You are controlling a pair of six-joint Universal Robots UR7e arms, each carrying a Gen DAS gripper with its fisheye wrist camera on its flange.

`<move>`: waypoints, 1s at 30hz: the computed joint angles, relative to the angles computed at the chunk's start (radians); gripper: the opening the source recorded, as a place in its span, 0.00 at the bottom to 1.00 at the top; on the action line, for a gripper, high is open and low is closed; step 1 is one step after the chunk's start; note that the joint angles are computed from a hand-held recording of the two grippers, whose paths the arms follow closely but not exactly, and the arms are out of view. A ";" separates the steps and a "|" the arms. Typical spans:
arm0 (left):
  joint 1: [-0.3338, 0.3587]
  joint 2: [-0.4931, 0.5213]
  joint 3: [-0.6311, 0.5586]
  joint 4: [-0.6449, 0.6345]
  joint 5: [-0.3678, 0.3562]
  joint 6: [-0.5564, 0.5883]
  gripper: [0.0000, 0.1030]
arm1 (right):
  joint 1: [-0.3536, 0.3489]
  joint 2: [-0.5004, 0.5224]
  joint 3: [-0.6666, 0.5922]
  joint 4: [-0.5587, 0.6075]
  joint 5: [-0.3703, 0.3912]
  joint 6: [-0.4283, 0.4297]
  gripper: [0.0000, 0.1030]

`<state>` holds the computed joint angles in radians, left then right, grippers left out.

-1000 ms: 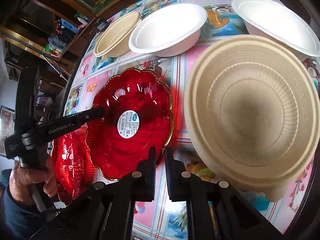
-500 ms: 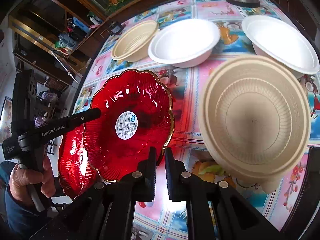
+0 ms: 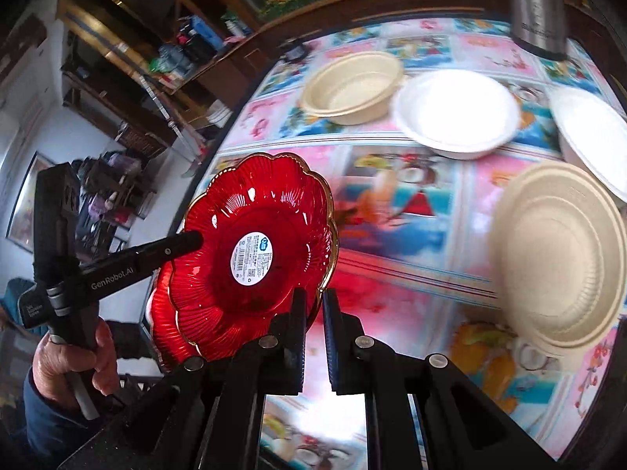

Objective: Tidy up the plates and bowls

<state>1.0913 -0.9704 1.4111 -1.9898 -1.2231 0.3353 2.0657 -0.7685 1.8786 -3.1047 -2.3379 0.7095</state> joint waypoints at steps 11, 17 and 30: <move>0.104 -0.041 -0.023 0.020 0.045 -0.054 0.18 | 0.003 0.135 -0.228 0.203 0.073 -0.132 0.10; 0.134 -0.038 -0.016 0.004 0.084 -0.052 0.18 | -0.012 0.195 -0.315 0.308 0.088 -0.159 0.10; 0.142 -0.017 -0.014 -0.020 0.077 -0.027 0.36 | -0.045 0.232 -0.357 0.383 0.086 -0.138 0.10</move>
<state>1.2335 -0.9869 1.3974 -2.0096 -1.1458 0.3087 2.0205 -0.5361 1.5213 -2.7213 -2.2522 0.5714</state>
